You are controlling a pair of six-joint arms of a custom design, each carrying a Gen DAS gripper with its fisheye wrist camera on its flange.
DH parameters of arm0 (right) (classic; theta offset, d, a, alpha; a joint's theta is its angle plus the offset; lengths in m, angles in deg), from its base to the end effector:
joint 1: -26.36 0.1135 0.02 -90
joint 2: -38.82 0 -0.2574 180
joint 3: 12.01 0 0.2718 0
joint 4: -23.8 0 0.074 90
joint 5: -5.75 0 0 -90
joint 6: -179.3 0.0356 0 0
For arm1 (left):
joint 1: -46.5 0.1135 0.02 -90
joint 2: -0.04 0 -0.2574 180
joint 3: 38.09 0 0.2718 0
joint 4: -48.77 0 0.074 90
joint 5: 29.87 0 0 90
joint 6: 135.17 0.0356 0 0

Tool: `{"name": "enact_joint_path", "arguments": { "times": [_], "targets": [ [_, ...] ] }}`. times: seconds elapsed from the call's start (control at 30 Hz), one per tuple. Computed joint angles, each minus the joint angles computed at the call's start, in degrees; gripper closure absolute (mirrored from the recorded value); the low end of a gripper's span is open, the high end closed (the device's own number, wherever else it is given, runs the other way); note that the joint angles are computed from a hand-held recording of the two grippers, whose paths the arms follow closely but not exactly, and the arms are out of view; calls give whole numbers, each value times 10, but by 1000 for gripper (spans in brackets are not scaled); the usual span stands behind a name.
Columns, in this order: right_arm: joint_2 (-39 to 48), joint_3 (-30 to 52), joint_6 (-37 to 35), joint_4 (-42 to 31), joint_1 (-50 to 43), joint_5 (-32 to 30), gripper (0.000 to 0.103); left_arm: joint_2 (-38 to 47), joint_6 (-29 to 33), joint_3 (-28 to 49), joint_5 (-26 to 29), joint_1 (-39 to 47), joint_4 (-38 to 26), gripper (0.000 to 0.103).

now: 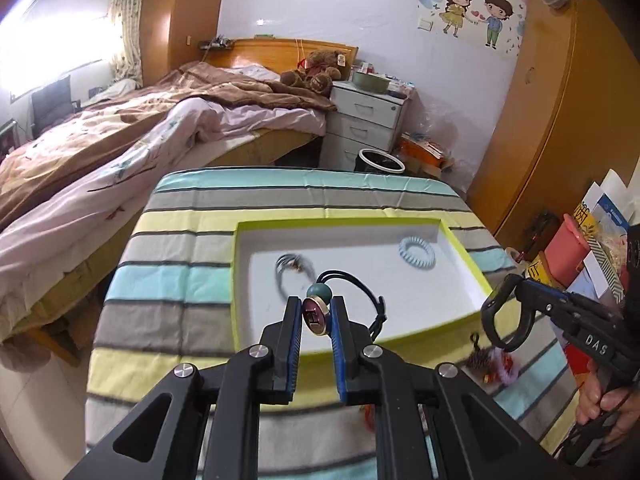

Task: Organize jewelry
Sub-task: 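Carry both held items into the tray and open both tools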

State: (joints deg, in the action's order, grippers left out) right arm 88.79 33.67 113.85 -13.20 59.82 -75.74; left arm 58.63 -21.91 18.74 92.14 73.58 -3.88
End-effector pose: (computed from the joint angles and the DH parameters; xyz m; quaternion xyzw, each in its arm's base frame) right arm 0.1760 0.1100 0.2182 -0.0401 0.9081 0.1403 0.3924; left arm 0.2028 0.0825 0.2401 0.0537 0.9175 -0.1127 0.3775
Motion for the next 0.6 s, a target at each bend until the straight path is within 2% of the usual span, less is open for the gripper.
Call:
{"name": "enact_joint_path", "arguments": {
  "times": [0.33,0.6],
  "targets": [
    [168,61,-44,59,-100,-58,89,134,-82,63,-63,-132,93,89],
    [249,89,-66,74,-123,-78,89,250,-104,109,-90,-176,133,89]
  ]
}}
